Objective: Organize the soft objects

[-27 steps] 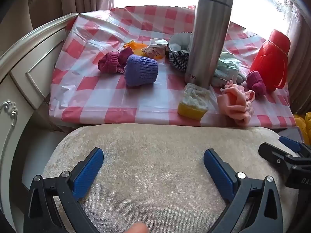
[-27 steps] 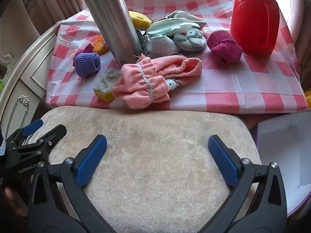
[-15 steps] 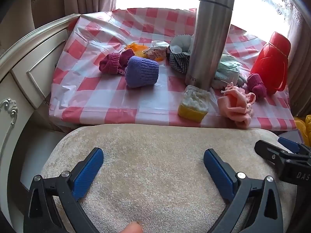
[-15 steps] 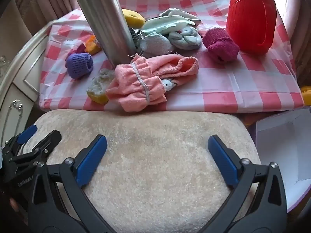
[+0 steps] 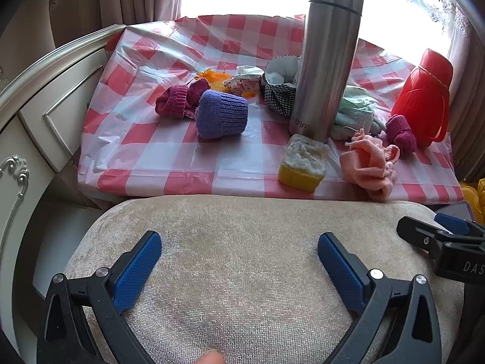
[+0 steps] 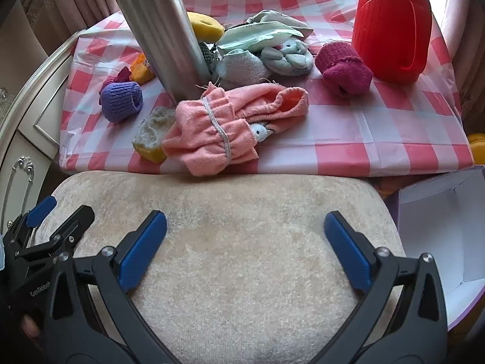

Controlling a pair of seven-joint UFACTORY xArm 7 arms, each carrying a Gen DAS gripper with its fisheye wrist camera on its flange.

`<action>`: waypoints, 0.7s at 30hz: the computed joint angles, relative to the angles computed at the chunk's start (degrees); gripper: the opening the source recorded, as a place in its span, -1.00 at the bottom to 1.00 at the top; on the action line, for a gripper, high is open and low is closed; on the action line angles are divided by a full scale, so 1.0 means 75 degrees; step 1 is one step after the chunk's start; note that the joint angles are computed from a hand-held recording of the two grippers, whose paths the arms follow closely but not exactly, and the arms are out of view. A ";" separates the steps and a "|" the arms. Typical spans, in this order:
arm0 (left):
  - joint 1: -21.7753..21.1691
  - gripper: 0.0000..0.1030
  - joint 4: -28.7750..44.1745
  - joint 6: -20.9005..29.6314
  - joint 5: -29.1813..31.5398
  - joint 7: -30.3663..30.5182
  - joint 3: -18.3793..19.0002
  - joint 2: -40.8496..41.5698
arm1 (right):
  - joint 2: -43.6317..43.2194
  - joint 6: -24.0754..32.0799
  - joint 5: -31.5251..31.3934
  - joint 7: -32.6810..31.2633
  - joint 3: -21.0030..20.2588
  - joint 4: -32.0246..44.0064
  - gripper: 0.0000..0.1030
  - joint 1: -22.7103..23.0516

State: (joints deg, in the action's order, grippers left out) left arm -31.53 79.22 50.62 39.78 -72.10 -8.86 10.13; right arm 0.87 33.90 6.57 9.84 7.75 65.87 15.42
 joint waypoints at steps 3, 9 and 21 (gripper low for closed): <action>-0.0004 1.00 -0.0015 -0.0010 0.0014 -0.0018 0.0001 -0.0004 | -0.0017 0.0025 -0.0044 0.0034 0.0002 0.0005 1.00 0.0007; -0.0006 1.00 -0.0035 -0.0019 0.0035 -0.0037 -0.0002 -0.0010 | -0.0021 0.0022 -0.0060 0.0061 0.0004 -0.0001 1.00 0.0014; -0.0005 1.00 -0.0061 -0.0035 0.0059 -0.0065 -0.0008 -0.0018 | -0.0025 0.0011 -0.0066 0.0074 0.0004 -0.0010 1.00 0.0017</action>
